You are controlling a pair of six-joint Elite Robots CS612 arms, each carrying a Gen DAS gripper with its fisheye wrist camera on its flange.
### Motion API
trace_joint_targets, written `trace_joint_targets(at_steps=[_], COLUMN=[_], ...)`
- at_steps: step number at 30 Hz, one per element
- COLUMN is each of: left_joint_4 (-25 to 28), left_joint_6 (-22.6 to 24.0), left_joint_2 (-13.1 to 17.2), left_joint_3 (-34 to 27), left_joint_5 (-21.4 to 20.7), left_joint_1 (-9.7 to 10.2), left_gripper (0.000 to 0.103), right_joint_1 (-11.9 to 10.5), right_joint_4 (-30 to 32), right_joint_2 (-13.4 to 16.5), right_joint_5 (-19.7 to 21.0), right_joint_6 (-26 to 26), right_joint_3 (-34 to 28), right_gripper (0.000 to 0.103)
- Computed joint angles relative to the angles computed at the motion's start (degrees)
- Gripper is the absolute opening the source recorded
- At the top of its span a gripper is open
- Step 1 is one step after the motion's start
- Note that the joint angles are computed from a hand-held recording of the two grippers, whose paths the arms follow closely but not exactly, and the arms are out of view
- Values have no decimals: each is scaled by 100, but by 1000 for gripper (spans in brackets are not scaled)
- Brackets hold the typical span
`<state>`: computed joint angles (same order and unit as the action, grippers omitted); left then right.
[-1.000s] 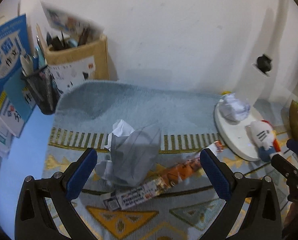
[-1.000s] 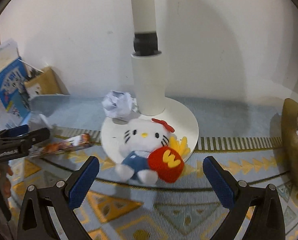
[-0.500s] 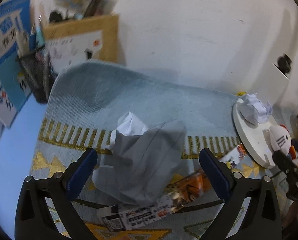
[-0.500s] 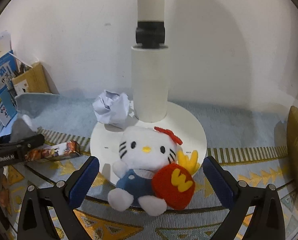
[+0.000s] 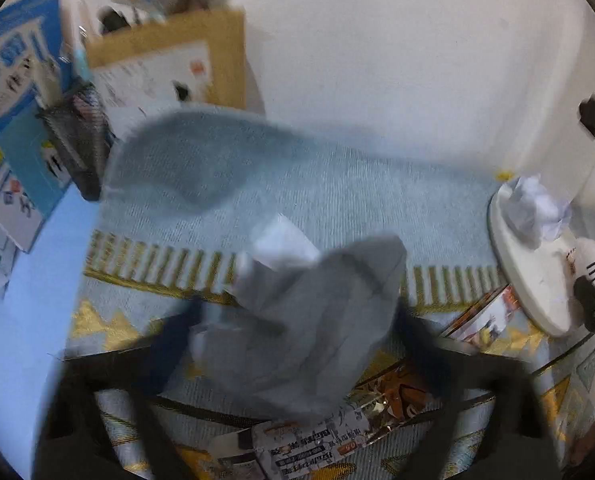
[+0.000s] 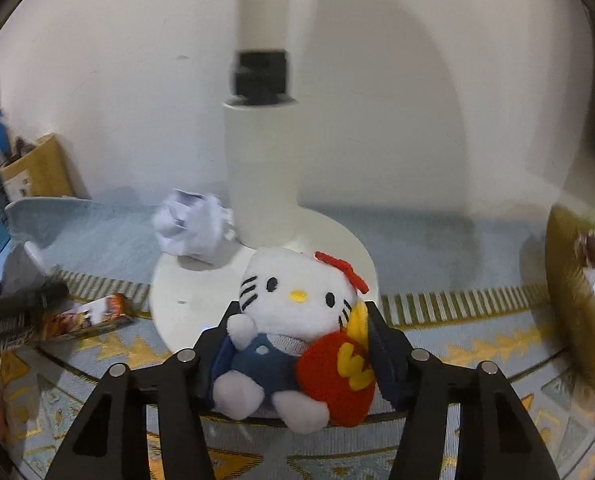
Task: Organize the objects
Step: 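Grasp the grey paper bag with the left gripper while the right grasps the Hello Kitty plush, then carry the grey bag and plush to the bowl and open both grippers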
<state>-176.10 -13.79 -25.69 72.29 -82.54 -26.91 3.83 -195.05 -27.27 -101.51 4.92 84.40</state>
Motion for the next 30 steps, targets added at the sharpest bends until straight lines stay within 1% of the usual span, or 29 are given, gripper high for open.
trace_joint_targets(at_steps=[1, 2, 5, 10, 12, 13, 16, 17, 18, 19, 21, 22, 23, 24, 27, 30], left_joint_4=[-251, -333, -247, -621, -672, -669, -704, -668, -664, -717, -828, -922, -1029, -1113, -1228, -1515], left_joint_6=[-20, -55, -176, -253, -293, -260, -231, -182, -70, -36, -150, -316, -441, -487, -203, 3], left_joint_2=[-27, -42, -82, -196, -228, -205, -284, -314, -342, -369, -429, -509, -580, -649, -850, -1032], left_joint_3=[93, 132, 168, 413, 458, 416, 544, 582, 614, 654, 702, 800, 884, 957, 1085, 1226], left_joint_5=[-70, -138, -169, -74, -57, -104, -41, 40, 36, 106, 309, 200, 82, 24, 57, -167], left_joint_1=[17, 37, 70, 79, 92, 151, 154, 153, 149, 102, 47, 50, 49, 29, -144, -321], left_gripper=[37, 37, 37, 37, 37, 37, 37, 37, 37, 37, 37, 37, 37, 37, 38, 38], right_joint_1=[2, 1, -43, -87, -90, -99, -131, -177, -233, -282, -351, -431, -487, -540, -720, -910], right_joint_4=[-137, -278, -362, -355, -352, -384, -496, -544, -566, -555, -410, -516, -623, -699, -982, -1172], right_joint_2=[7, 12, 10, 8, 0, -4, -21, -25, -28, -38, -121, -187, -237, -299, -543, -813], right_joint_5=[17, 34, 222, 396, 443, 494, 617, 856, 1143, 1401, 1678, 1955, 2108, 2193, 2311, 2267], right_joint_6=[-72, -112, -144, -57, -33, -21, 125, 181, 213, 231, 259, 363, 454, 522, 565, 492], right_joint_3=[18, 45, 75, 83, 81, 100, 160, 188, 206, 234, 322, 431, 512, 588, 844, 1123], right_gripper=[56, 56, 56, 56, 56, 56, 56, 56, 56, 56, 56, 56, 56, 56, 56, 56])
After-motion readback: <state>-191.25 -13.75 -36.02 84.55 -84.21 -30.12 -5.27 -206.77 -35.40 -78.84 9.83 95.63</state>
